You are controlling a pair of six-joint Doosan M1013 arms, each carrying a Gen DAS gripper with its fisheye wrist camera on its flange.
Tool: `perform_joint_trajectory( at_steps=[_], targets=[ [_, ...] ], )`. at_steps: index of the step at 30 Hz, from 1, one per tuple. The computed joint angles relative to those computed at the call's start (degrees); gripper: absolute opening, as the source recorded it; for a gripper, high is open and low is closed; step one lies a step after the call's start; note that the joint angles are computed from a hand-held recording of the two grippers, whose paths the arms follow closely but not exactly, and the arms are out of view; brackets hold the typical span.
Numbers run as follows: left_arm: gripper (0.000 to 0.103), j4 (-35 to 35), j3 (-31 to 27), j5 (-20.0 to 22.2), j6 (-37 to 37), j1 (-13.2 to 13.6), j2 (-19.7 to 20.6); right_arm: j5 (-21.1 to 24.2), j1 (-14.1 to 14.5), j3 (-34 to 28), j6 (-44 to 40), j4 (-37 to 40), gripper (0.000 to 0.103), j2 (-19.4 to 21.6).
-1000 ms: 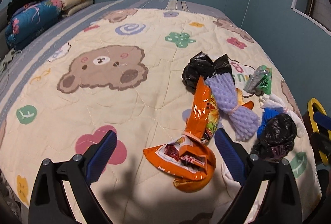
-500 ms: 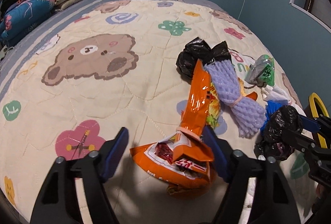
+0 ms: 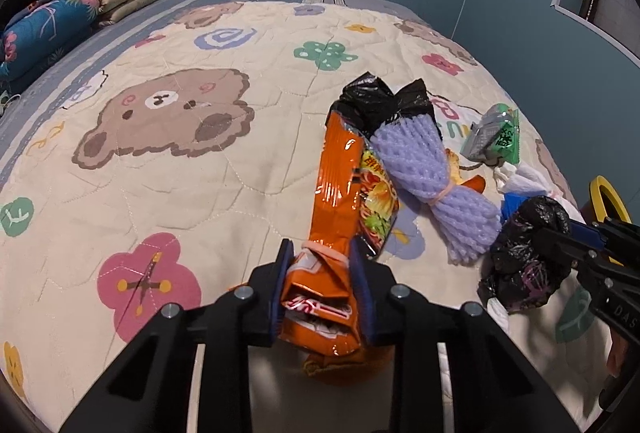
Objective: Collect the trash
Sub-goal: 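Grasp the black plastic bag with the right tool while the left tool grasps the orange chip bag, then carry the black bag and orange chip bag over the yellow-rimmed bin with both tools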
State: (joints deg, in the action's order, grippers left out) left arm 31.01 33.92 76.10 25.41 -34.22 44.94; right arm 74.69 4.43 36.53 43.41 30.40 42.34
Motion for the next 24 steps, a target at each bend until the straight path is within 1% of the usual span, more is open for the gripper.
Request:
perform_joint_trajectory(
  at_steps=[4,10,17,24],
  targets=[
    [0.024,0.7,1.4,-1.0,-1.0,-0.3,-1.3,-0.8,-0.6,0.8,-0.7,2.4,0.018,-0.9],
    [0.024,2.7,3.4,-1.5,-3.2,-0.7,-3.4,1.1,-2.0,-0.4,-0.2,6.0,0.018,-1.3],
    [0.023,5.2,4.4,-0.9,-4.8,-1.3,-4.8,2.5,-3.5,-0.9,1.0,9.2,0.018,-2.2],
    [0.022,8.2,4.2,-0.5,-5.6,-2.3,-5.8,2.6,-5.1,0.0,0.5,12.4,0.018,-3.9]
  ],
)
